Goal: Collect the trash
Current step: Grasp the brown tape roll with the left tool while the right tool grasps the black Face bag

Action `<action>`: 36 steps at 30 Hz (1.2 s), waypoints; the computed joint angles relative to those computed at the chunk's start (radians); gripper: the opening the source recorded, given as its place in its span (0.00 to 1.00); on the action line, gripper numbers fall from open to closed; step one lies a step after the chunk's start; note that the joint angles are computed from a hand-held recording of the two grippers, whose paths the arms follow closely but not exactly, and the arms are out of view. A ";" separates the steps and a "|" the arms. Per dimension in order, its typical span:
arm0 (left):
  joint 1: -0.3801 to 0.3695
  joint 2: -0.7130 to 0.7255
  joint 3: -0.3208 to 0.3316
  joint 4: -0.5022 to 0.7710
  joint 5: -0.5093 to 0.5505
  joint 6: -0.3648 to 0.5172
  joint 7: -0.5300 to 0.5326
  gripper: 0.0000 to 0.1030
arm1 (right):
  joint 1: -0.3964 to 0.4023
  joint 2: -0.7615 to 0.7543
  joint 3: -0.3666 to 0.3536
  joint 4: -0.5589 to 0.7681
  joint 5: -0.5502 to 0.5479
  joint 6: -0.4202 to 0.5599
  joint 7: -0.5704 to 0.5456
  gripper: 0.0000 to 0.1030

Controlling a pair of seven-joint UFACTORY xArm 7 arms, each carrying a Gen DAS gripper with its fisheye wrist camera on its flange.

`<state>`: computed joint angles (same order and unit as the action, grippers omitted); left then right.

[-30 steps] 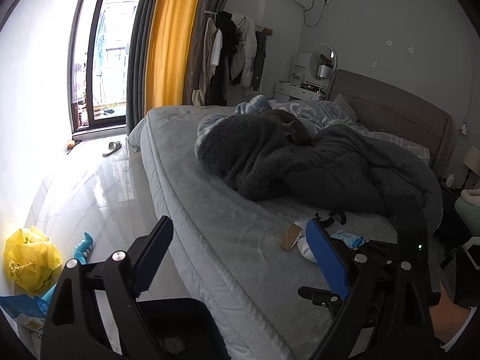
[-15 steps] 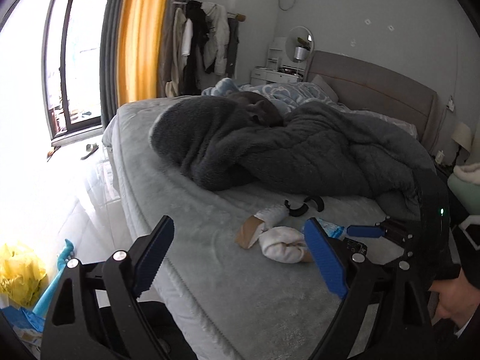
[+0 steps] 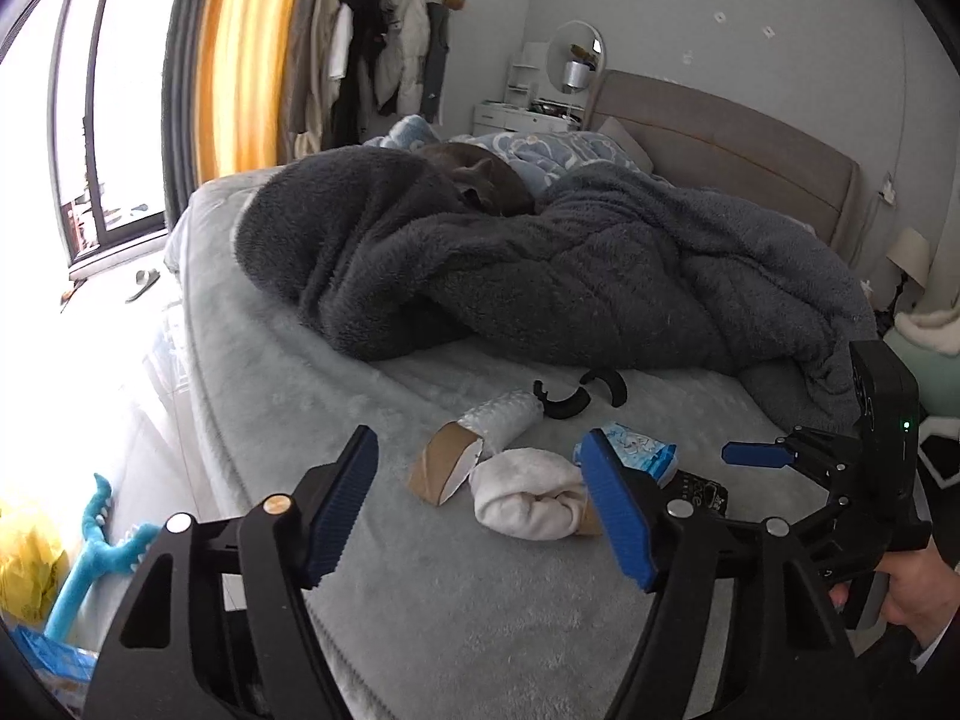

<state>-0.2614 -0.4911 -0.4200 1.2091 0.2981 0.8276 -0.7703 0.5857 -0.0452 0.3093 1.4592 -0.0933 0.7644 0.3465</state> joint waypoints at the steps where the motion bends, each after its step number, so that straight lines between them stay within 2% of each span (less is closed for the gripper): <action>1: -0.001 0.012 0.001 0.007 0.002 0.004 0.013 0.68 | -0.002 -0.003 -0.003 -0.008 0.010 -0.001 -0.008 0.84; 11: -0.050 0.082 0.076 0.002 -0.045 -0.016 0.177 0.64 | -0.021 -0.016 -0.023 -0.077 0.140 -0.018 -0.087 0.85; 21: -0.069 0.116 0.130 -0.047 -0.131 -0.084 0.253 0.58 | -0.023 0.011 -0.020 -0.060 0.158 -0.021 -0.115 0.85; 22: -0.070 0.127 0.133 -0.043 -0.140 -0.078 0.258 0.57 | -0.021 0.014 -0.019 -0.056 0.152 -0.018 -0.115 0.83; 24: -0.070 0.142 0.138 -0.039 -0.150 -0.077 0.259 0.52 | -0.017 0.019 -0.016 -0.050 0.143 -0.013 -0.116 0.74; 26: -0.073 0.147 0.148 -0.046 -0.168 -0.092 0.264 0.51 | -0.015 0.016 -0.016 -0.052 0.143 -0.015 -0.124 0.63; 28: -0.074 0.152 0.153 -0.049 -0.177 -0.100 0.268 0.48 | -0.015 0.017 -0.017 -0.046 0.139 -0.008 -0.119 0.59; 34: -0.082 0.171 0.172 -0.051 -0.219 -0.124 0.295 0.46 | -0.015 0.014 -0.019 -0.033 0.164 0.019 -0.112 0.54; 36: -0.087 0.184 0.178 -0.045 -0.237 -0.123 0.307 0.42 | -0.014 0.012 -0.019 -0.024 0.185 0.034 -0.124 0.53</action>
<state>-0.3480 -0.3073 -0.2417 1.1636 0.0615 0.7048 -0.4633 0.5720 -0.0328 0.2900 1.4352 0.0919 0.7987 0.2227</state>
